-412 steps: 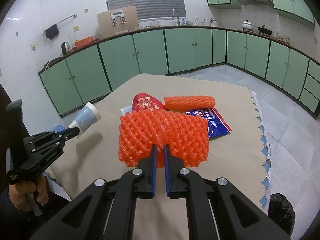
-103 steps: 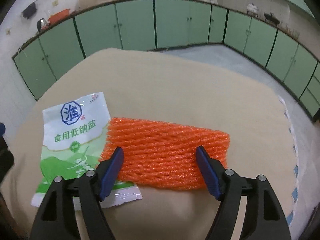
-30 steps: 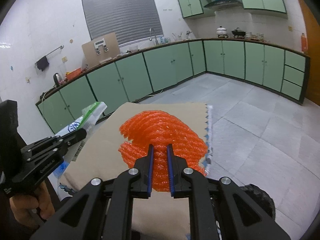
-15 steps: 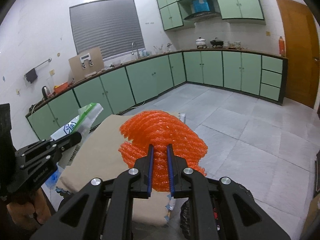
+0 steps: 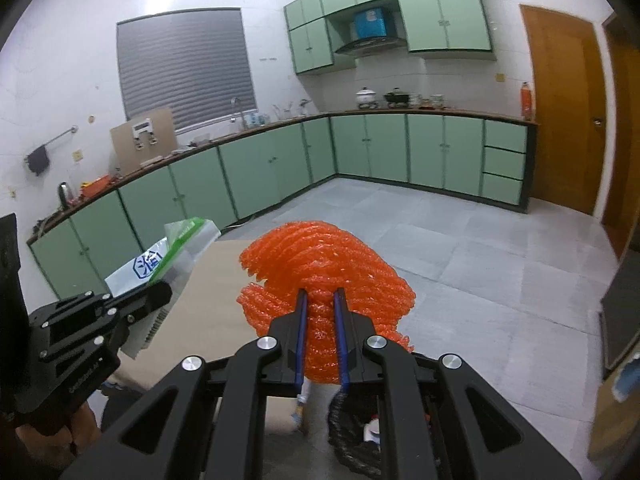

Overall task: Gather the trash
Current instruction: 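Carry the salt packet and foam net over the black bin with both grippers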

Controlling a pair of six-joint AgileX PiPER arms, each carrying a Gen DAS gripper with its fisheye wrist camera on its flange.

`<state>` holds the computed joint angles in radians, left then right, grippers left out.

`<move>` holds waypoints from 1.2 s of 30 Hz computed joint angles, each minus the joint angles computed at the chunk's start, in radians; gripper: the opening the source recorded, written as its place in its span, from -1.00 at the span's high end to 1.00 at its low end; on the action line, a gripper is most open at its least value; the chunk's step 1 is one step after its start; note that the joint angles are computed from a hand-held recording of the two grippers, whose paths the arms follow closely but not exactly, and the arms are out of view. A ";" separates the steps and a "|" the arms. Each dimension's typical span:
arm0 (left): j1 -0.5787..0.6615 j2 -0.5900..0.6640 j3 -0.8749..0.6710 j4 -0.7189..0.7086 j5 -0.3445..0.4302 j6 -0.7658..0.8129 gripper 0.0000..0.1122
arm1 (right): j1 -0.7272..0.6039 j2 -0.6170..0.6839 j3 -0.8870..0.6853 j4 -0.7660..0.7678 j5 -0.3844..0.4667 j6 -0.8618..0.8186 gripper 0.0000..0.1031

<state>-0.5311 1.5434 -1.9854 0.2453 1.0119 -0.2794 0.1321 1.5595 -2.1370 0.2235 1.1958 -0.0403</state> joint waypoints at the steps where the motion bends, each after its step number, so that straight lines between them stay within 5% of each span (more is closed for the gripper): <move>1: -0.004 0.004 0.003 -0.012 -0.006 0.009 1.00 | 0.003 -0.007 0.005 -0.016 0.000 0.008 0.76; 21: -0.079 0.158 -0.019 -0.165 -0.069 0.097 1.00 | -0.176 -0.086 0.194 0.038 -0.080 -0.065 0.76; 36: -0.060 0.321 -0.029 -0.303 -0.142 0.202 1.00 | -0.238 -0.019 0.337 0.027 -0.140 -0.071 0.76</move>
